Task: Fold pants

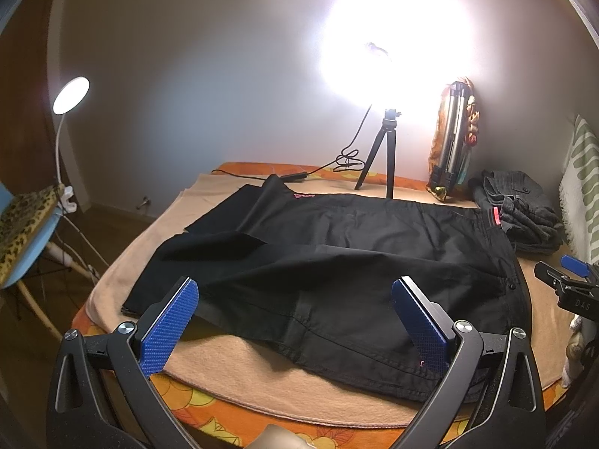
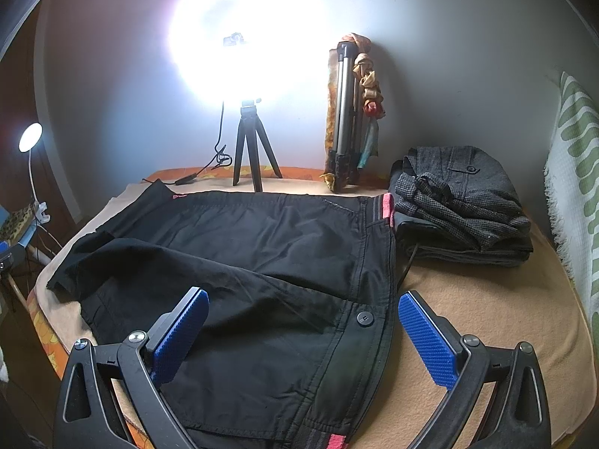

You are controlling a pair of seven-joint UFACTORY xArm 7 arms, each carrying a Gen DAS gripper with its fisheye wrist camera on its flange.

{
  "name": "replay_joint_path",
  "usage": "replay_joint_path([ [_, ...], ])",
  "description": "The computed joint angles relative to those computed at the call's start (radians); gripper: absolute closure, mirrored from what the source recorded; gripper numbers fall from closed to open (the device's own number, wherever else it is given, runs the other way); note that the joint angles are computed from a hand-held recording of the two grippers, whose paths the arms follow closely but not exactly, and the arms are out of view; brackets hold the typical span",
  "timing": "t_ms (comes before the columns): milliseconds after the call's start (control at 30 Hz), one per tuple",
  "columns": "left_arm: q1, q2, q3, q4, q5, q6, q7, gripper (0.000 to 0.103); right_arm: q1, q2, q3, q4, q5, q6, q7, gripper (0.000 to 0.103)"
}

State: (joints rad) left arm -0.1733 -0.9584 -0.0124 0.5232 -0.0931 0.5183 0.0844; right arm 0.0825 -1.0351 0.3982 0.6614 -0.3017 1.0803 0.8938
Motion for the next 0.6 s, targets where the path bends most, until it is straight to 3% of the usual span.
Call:
replay_joint_path([
  [600, -0.001, 0.000, 0.009, -0.001, 0.000, -0.003, 0.007, 0.000, 0.001, 0.001, -0.002, 0.000, 0.000, -0.001, 0.002, 0.000],
])
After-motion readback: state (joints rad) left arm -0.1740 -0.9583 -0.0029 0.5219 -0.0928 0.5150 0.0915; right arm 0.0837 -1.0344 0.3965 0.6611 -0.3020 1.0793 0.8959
